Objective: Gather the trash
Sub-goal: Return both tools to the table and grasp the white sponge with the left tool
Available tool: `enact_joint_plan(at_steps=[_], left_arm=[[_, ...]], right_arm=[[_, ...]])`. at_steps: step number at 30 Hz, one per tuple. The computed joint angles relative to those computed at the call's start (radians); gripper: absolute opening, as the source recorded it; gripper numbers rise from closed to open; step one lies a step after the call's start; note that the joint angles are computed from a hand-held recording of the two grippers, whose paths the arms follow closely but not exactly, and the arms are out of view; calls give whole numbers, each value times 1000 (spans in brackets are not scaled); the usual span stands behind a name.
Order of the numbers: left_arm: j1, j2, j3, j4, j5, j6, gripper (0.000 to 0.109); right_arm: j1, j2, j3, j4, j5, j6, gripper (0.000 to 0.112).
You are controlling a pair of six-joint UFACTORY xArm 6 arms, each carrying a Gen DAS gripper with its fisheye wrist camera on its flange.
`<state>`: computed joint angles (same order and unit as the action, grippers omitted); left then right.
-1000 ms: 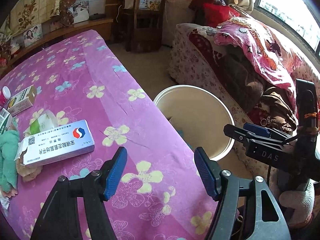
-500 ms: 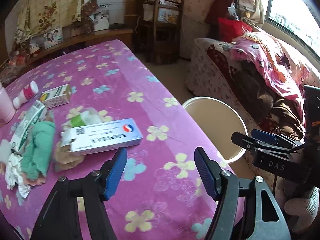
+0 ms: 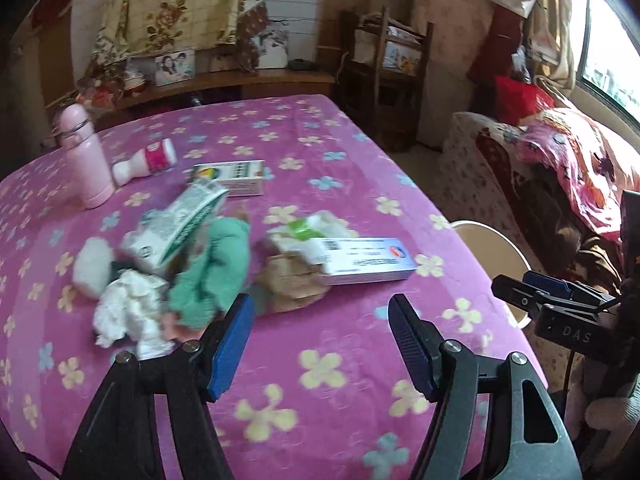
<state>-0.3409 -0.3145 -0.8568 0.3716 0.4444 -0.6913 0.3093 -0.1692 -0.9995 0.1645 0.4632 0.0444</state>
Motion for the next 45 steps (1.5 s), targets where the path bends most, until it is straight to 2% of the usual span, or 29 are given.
enact_joint_plan(at_steps=[11, 16, 20, 27, 30, 34, 36, 38, 42, 43, 45], left_arm=[[213, -192, 170, -32, 28, 48, 70], [310, -203, 196, -90, 27, 106, 70], [362, -162, 178, -110, 19, 138, 70], [417, -32, 101, -138, -1, 199, 70], [433, 20, 68, -196, -12, 241, 70], [439, 79, 23, -225, -13, 267, 70], [438, 106, 2, -223, -11, 274, 70], [436, 131, -18, -209, -10, 272, 70], [438, 175, -51, -245, -11, 302, 70], [436, 187, -60, -256, -9, 313, 70], [433, 201, -69, -264, -10, 321, 70]], right_arm=[[113, 96, -108, -18, 37, -7, 74], [141, 135, -155, -21, 55, -8, 74], [162, 181, -214, 17, 83, -33, 74], [180, 271, -341, 5, 103, -33, 74], [169, 339, -431, -5, 127, -19, 74], [149, 487, -630, 8, 233, -8, 74], [138, 593, -776, 36, 332, -11, 74], [133, 669, -874, 51, 388, -4, 74], [134, 806, -1054, 19, 514, 34, 74], [132, 817, -1057, 33, 516, 35, 75], [138, 789, -1006, 30, 456, 32, 72]])
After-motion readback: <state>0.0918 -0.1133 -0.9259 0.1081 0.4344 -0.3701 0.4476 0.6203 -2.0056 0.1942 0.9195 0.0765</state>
